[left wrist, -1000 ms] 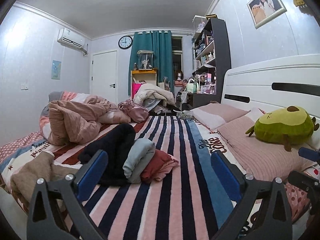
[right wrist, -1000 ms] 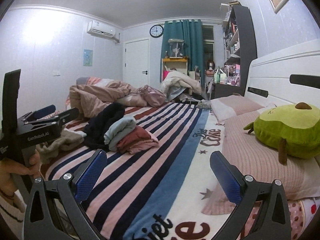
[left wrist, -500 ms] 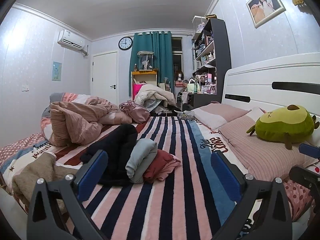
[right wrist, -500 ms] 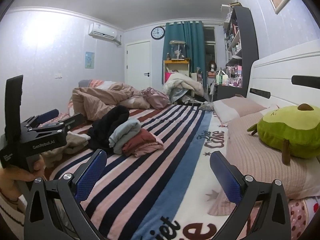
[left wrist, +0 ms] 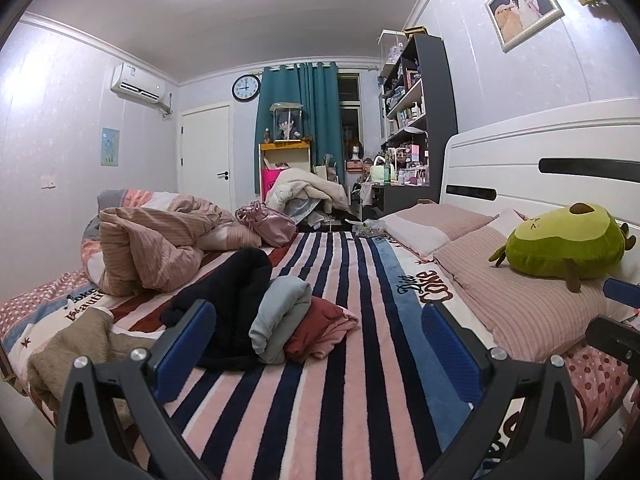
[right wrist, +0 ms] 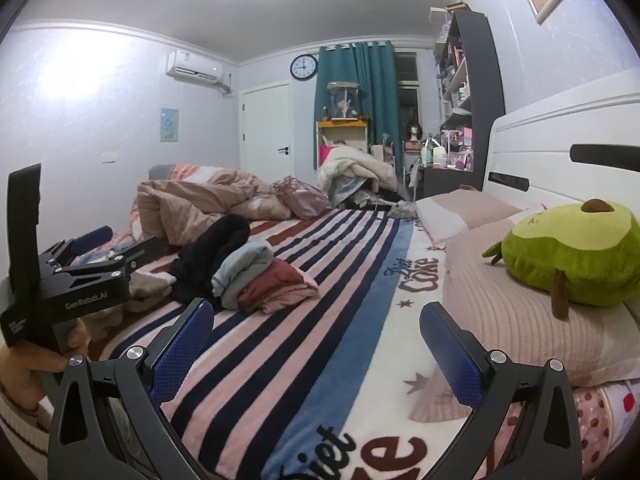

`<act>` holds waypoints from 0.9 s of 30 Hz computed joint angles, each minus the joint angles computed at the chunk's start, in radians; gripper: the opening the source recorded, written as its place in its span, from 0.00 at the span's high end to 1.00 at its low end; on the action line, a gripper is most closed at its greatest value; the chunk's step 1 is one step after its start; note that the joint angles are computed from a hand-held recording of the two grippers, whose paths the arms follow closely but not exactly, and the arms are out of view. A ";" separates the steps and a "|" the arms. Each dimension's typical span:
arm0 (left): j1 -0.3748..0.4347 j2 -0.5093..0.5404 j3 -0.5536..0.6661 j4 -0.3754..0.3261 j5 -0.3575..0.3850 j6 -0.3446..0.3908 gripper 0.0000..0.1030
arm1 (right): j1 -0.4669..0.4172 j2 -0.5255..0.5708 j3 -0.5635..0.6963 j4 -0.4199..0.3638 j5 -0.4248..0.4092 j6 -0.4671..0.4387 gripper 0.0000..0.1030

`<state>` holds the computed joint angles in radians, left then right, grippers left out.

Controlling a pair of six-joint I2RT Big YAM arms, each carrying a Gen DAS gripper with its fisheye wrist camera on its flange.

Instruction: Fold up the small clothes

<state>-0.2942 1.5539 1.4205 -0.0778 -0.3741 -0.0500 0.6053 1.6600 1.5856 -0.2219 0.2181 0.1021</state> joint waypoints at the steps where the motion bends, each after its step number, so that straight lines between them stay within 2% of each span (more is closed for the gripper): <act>1: -0.002 -0.003 -0.003 0.001 -0.003 0.002 0.01 | 0.001 -0.005 -0.006 0.002 0.002 0.003 0.00; 8: -0.021 -0.033 -0.029 0.012 -0.021 0.020 0.01 | 0.012 -0.046 -0.055 0.028 0.021 0.012 0.00; 27: -0.043 -0.106 -0.095 0.024 -0.005 -0.003 0.01 | 0.042 -0.102 -0.093 0.020 0.081 0.024 0.00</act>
<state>-0.3377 1.4475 1.3253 -0.0542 -0.3792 -0.0529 0.6478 1.5583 1.4923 -0.2019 0.2989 0.1258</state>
